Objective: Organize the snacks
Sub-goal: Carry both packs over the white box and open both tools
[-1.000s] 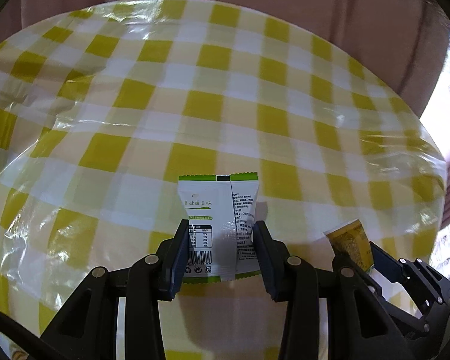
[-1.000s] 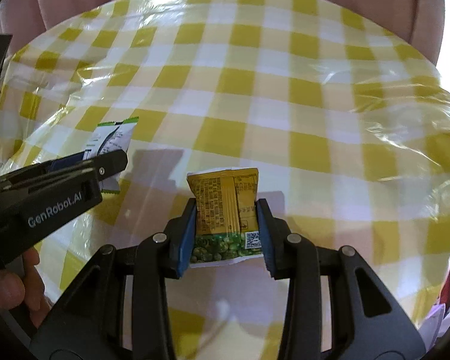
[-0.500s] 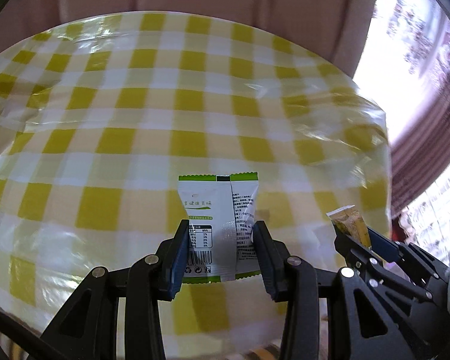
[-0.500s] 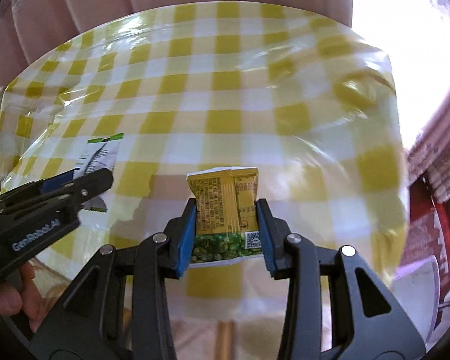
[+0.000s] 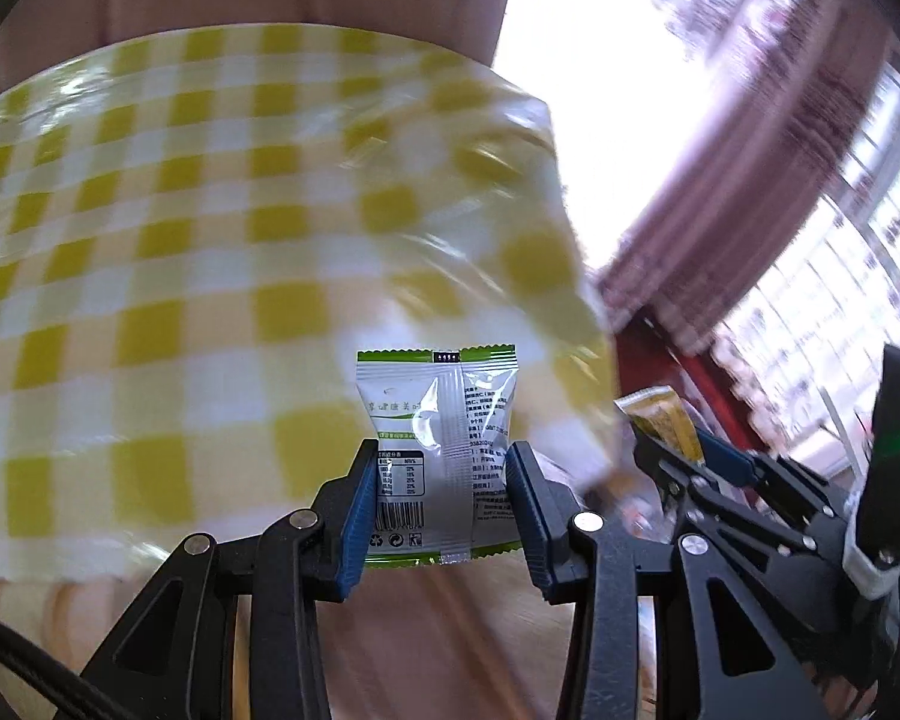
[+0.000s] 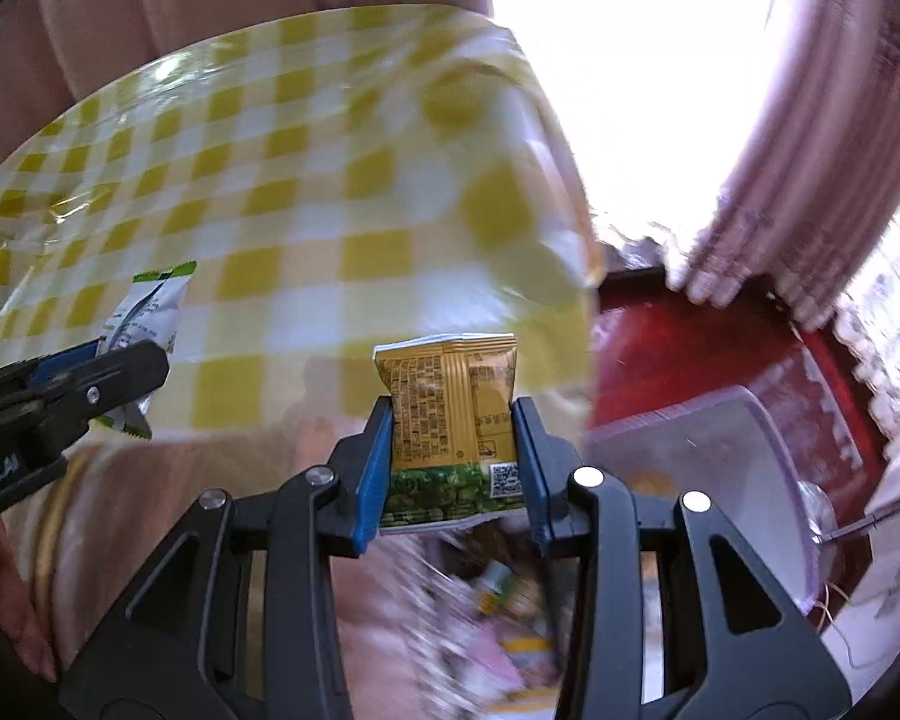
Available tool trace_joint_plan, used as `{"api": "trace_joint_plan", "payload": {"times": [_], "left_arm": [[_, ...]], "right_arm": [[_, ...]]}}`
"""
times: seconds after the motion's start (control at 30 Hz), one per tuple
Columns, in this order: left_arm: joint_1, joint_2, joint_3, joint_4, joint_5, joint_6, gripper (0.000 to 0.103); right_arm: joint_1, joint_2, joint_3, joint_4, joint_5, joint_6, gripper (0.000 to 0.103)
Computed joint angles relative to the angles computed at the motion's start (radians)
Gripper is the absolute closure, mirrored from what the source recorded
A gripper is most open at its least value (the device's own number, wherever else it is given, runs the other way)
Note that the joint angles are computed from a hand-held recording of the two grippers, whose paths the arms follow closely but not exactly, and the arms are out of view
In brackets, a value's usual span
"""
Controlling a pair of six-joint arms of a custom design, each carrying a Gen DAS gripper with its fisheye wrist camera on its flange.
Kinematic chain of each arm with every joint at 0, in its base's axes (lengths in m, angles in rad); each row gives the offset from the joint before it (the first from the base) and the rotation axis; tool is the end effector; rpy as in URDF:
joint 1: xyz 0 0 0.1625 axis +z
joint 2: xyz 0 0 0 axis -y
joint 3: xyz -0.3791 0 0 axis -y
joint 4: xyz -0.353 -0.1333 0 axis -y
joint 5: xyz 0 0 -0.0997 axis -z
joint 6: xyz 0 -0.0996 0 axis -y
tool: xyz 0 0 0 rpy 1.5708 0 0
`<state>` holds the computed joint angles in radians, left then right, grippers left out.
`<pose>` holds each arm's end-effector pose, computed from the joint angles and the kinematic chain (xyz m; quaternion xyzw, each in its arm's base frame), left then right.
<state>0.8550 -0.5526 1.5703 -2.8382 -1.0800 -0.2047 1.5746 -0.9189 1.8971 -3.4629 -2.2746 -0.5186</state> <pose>-0.2751 -0.5910 0.0006 0.2140 0.9389 -0.2153 0.1623 0.0709 -0.5479 0.2036 0.0706 -0.8531 0.3218 0.4046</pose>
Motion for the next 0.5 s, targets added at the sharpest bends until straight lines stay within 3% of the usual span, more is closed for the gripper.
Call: {"api": "trace_joint_plan", "payload": {"times": [0.2, 0.5], "left_arm": [[-0.051, 0.022, 0.036, 0.014, -0.115, -0.021, 0.06], [-0.11, 0.061, 0.049, 0.051, -0.18, -0.06, 0.06]], "right_arm": [[-0.048, -0.114, 0.138, -0.085, -0.016, -0.004, 0.061], [-0.116, -0.232, 0.279, -0.169, -0.036, 0.012, 0.061]]}}
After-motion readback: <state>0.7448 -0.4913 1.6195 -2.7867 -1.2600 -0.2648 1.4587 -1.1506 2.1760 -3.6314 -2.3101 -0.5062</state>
